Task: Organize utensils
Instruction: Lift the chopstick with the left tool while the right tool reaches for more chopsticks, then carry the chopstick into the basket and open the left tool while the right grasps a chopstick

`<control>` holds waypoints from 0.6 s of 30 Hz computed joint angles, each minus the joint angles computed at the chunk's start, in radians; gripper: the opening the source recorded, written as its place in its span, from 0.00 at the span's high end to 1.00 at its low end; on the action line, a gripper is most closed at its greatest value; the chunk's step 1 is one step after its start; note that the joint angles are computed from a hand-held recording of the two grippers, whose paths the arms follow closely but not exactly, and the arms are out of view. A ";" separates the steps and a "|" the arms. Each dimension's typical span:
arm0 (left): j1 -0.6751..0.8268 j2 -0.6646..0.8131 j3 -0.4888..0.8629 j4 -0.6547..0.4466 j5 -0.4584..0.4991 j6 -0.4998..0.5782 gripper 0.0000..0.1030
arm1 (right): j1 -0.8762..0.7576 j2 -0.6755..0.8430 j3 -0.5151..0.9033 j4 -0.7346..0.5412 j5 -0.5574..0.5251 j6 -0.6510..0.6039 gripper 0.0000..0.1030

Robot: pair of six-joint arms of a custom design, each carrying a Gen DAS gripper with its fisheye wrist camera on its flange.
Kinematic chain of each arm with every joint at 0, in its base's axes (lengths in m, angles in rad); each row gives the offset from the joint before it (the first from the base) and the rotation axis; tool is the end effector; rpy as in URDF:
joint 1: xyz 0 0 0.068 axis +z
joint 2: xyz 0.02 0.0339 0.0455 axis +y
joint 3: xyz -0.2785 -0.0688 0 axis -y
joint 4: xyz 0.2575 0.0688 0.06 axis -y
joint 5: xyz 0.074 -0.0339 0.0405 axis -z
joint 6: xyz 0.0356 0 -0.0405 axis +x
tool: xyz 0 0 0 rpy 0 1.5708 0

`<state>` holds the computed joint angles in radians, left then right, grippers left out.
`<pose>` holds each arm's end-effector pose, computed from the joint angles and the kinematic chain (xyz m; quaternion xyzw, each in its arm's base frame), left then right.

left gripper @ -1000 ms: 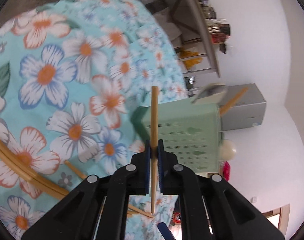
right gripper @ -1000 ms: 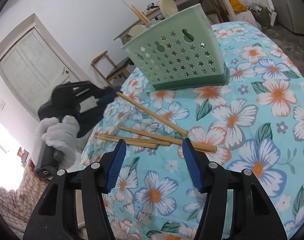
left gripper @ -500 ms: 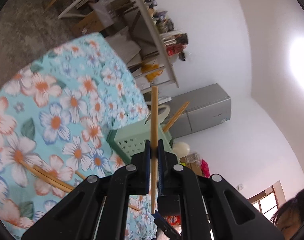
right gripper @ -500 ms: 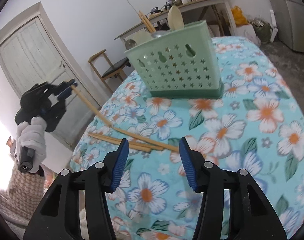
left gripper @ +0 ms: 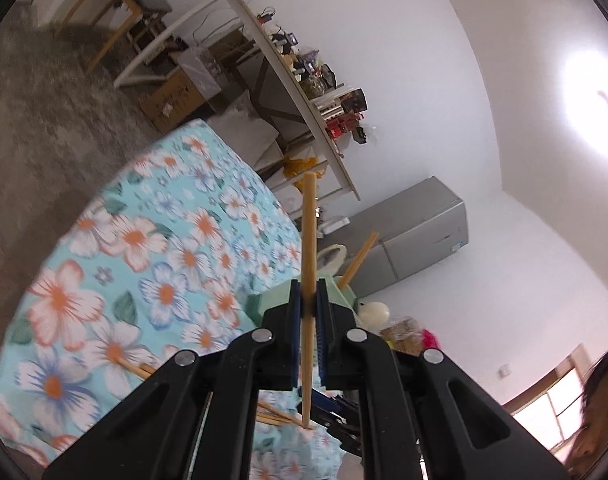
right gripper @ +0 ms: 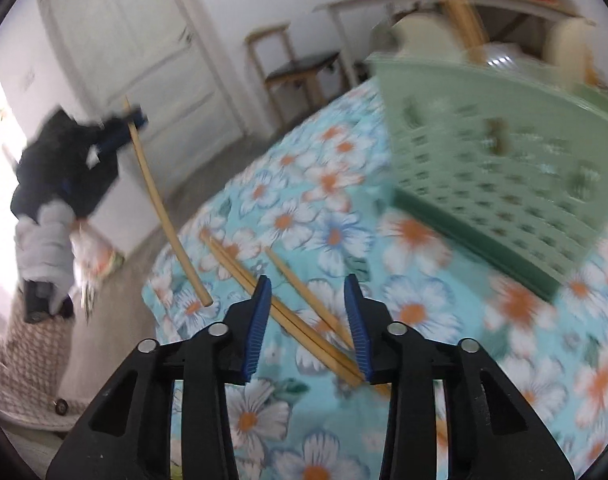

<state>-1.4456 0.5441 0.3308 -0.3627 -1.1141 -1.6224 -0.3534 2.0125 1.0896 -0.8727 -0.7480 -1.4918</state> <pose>0.0468 -0.1164 0.2129 -0.3171 0.7208 -0.3876 0.4792 0.3086 -0.0880 0.0986 -0.4640 0.8012 0.3024 0.2264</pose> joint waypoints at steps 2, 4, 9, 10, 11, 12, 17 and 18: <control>-0.020 0.021 0.032 -0.084 -0.018 -0.034 0.94 | 0.055 0.003 -0.012 0.045 0.034 0.041 0.75; -0.027 0.037 0.051 -0.135 -0.025 -0.052 0.94 | 0.110 0.002 -0.026 0.076 0.067 0.058 0.75; -0.052 0.055 0.086 -0.237 -0.044 -0.077 0.94 | 0.220 0.000 -0.061 0.144 0.135 0.087 0.77; -0.058 0.055 0.090 -0.250 -0.049 -0.080 0.94 | 0.249 0.004 -0.071 0.173 0.157 0.103 0.78; -0.063 0.057 0.095 -0.267 -0.055 -0.088 0.94 | 0.265 0.006 -0.084 0.197 0.172 0.111 0.80; -0.070 0.068 0.104 -0.284 -0.060 -0.102 0.94 | 0.288 0.003 -0.102 0.237 0.191 0.127 0.80; -0.081 0.097 0.124 -0.336 -0.072 -0.130 0.94 | 0.369 0.007 -0.161 0.380 0.255 0.191 0.87; -0.080 0.099 0.125 -0.337 -0.072 -0.128 0.94 | 0.376 0.002 -0.178 0.405 0.257 0.193 0.87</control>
